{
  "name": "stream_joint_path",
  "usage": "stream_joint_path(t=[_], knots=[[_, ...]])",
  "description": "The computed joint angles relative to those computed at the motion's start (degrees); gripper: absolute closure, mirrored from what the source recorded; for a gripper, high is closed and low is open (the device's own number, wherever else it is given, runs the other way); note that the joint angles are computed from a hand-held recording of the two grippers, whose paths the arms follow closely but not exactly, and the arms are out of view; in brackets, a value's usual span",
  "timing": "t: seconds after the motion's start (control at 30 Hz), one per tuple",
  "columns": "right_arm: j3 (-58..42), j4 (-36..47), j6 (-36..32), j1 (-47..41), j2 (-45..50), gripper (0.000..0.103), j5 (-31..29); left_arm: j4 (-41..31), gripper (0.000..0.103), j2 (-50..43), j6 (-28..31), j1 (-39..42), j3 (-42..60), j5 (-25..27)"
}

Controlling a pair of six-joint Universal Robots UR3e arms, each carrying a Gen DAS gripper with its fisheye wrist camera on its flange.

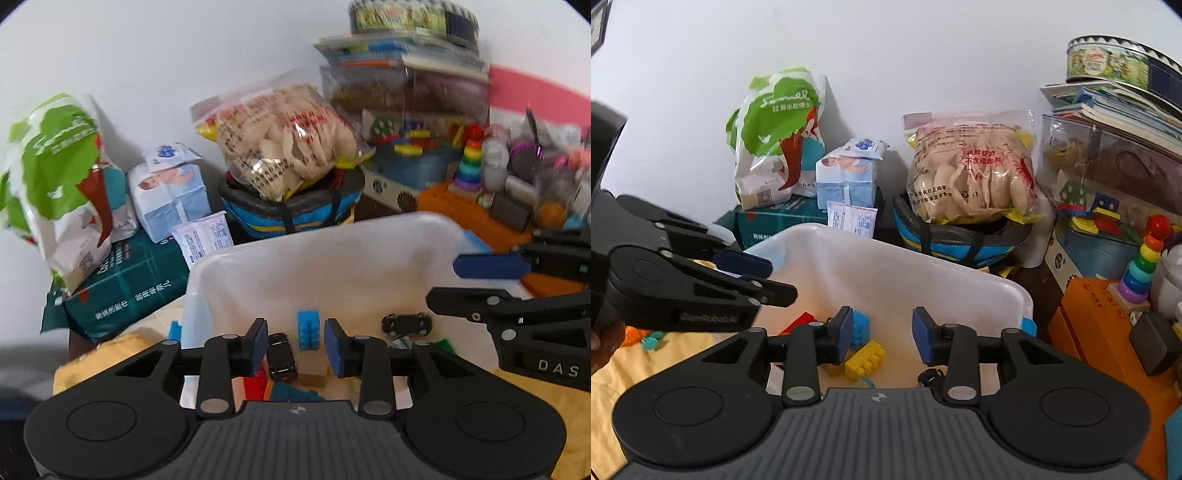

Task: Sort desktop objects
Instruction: 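Move both open tools back to the remaining toys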

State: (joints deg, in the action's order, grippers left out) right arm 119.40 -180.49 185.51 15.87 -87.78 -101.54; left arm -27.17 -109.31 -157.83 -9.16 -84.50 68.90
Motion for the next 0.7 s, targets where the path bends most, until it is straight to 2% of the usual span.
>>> stream_joint_path(t=[0.03,0.1,0.17,0.27,0.4,0.5,0.6,0.7], knots=[[1.6,-0.6,0.1,0.0,-1.5,0.063,-0.1,1.0,0.059,2.1,-0.2,0.8,-2.6,-1.2],[4.6,-1.8,0.0,0.0,-4.4,0.062,-0.6,3.4,0.048,6.8,1.3,2.0,-8.8,-3.4],[7.7,-1.9,0.1,0.4,-7.9,0.054,-1.5,5.7,0.047,11.7,4.2,2.2,-15.5,-3.6],[12.3,1.3,0.0,1.1,-14.0,0.054,-1.3,5.4,0.046,17.2,8.6,1.7,-22.7,-3.5],[17.9,7.0,1.9,5.5,-18.1,0.055,-4.2,3.4,0.046,19.6,10.8,-0.2,-29.0,-0.7],[22.0,9.4,6.3,8.9,-18.7,0.056,-4.1,2.8,0.046,20.7,10.9,-0.9,-32.6,-0.1],[24.4,7.6,7.3,11.6,-15.5,0.057,-3.3,1.4,0.047,20.9,10.4,-1.5,-34.1,0.2],[25.1,3.5,7.1,12.3,-11.4,0.063,-2.4,0.5,0.047,20.5,11.5,-2.1,-33.5,-0.5]])
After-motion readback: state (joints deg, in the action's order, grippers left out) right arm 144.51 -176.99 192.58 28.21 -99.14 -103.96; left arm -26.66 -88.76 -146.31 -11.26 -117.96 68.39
